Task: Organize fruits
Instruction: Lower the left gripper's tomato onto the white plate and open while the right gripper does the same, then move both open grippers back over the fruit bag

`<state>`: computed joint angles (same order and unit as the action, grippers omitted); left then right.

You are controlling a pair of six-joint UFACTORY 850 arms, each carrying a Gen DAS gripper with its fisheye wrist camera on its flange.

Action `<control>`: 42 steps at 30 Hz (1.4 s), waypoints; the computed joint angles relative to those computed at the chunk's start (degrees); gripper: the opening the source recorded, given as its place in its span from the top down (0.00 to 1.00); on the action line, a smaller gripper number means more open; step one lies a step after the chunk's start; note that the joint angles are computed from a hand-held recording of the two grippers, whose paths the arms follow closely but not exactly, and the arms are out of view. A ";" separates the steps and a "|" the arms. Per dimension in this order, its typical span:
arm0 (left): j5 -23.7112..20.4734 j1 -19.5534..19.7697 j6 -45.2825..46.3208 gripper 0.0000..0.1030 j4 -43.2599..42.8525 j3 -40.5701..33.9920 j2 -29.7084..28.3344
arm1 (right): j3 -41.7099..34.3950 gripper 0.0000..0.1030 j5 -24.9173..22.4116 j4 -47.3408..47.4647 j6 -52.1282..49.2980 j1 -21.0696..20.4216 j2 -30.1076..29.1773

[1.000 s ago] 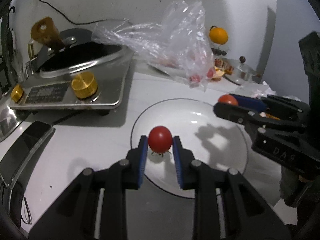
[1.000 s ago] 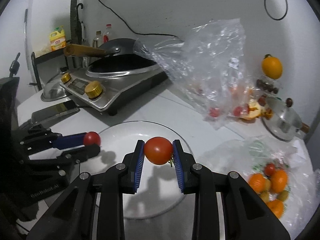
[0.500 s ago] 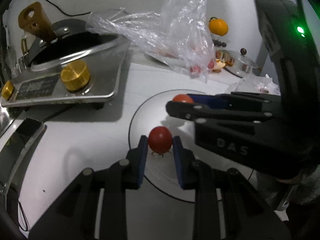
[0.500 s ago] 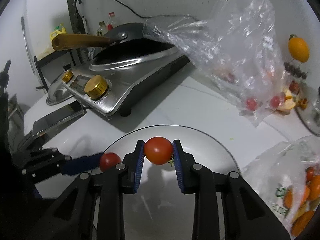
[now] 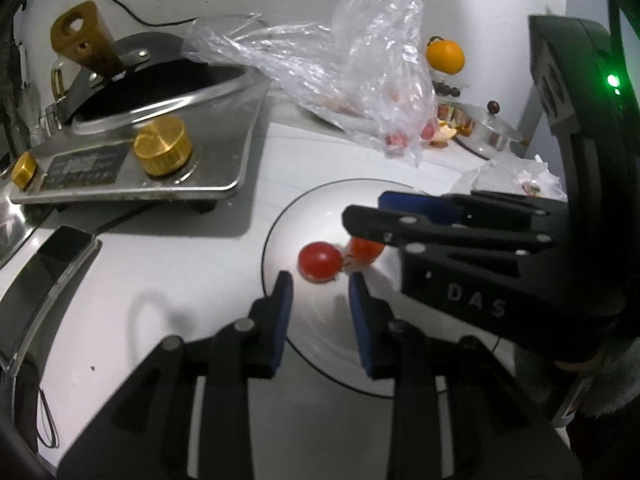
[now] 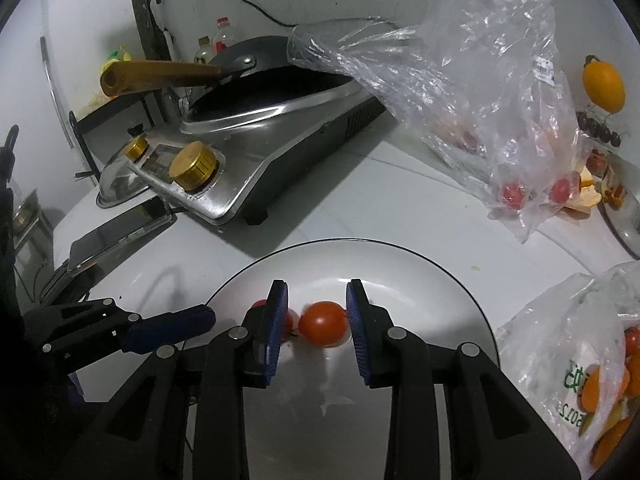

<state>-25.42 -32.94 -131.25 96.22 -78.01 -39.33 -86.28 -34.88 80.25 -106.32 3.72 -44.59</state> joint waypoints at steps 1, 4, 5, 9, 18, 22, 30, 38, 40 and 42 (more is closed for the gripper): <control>-0.33 -0.19 0.10 0.70 -0.23 0.11 0.16 | 0.45 0.69 -0.10 0.52 -0.65 -0.19 0.38; -1.41 -0.89 -0.03 0.68 -0.48 0.34 0.66 | 1.62 0.69 -0.19 1.83 -2.14 -0.69 1.42; -1.70 -1.12 -0.03 0.68 -0.56 0.38 0.79 | 2.10 0.69 -0.23 2.32 -2.74 -0.94 1.86; -3.47 -2.31 0.50 0.64 -1.62 0.22 1.22 | 4.35 0.69 -0.41 4.74 -5.65 -2.04 3.84; -6.04 -4.35 -1.46 0.50 -2.10 0.51 2.42 | 9.38 0.68 -1.79 9.26 -12.07 -5.50 8.36; -6.79 -5.17 -0.05 0.50 -3.75 -0.05 2.42 | 11.60 0.68 -2.20 11.02 -14.74 -7.00 10.12; -7.70 -7.14 3.04 0.50 -5.82 -2.48 1.65 | 14.62 0.60 -3.76 13.52 -18.43 -9.85 12.70; -8.42 -9.04 8.53 0.50 -9.42 -7.29 -0.74 | 15.87 0.60 -5.39 15.13 -20.07 -12.91 13.89; -8.56 -9.40 9.72 0.50 -10.28 -8.46 -1.37 | 15.88 0.60 -5.68 15.22 -20.18 -13.78 13.86; -8.71 -9.71 11.49 0.50 -11.57 -9.88 -2.14 | 15.87 0.60 -5.96 15.30 -20.34 -14.61 13.78</control>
